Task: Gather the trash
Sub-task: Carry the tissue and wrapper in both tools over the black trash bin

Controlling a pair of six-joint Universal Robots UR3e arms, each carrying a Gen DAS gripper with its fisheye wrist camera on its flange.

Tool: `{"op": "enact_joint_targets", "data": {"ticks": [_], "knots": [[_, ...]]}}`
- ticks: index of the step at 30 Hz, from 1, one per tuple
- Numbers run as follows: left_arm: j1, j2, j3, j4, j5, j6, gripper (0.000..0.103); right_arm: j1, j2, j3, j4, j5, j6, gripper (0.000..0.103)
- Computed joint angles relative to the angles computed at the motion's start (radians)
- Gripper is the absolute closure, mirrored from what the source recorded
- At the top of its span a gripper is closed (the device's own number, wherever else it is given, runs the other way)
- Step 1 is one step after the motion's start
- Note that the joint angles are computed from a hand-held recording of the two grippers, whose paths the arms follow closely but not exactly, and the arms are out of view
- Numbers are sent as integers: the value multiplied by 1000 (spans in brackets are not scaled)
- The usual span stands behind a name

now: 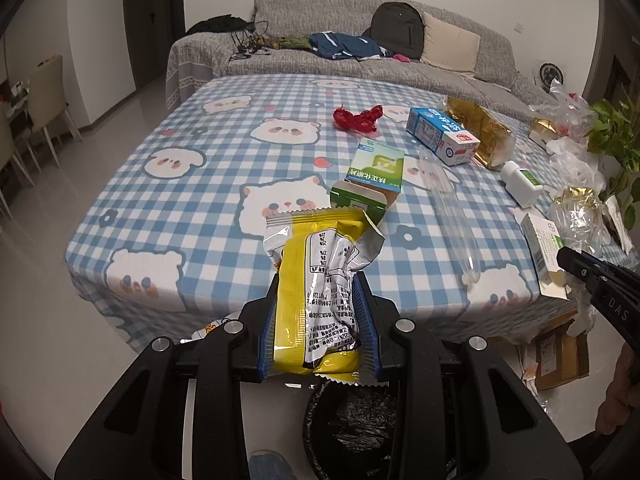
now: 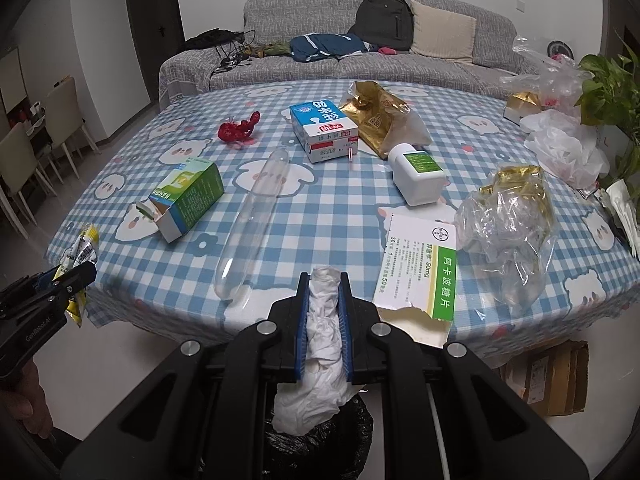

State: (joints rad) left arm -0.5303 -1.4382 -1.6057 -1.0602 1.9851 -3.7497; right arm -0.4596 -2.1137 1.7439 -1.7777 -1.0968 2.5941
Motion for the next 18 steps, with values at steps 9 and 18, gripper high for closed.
{"op": "enact_joint_targets", "data": {"ticks": [9, 18], "knots": [[-122, 30, -63, -14, 65, -136, 70, -114, -187, 83, 177, 69, -144, 91], [-170, 76, -199, 39, 70, -210, 70, -85, -309, 238, 180, 41, -178, 91]]}}
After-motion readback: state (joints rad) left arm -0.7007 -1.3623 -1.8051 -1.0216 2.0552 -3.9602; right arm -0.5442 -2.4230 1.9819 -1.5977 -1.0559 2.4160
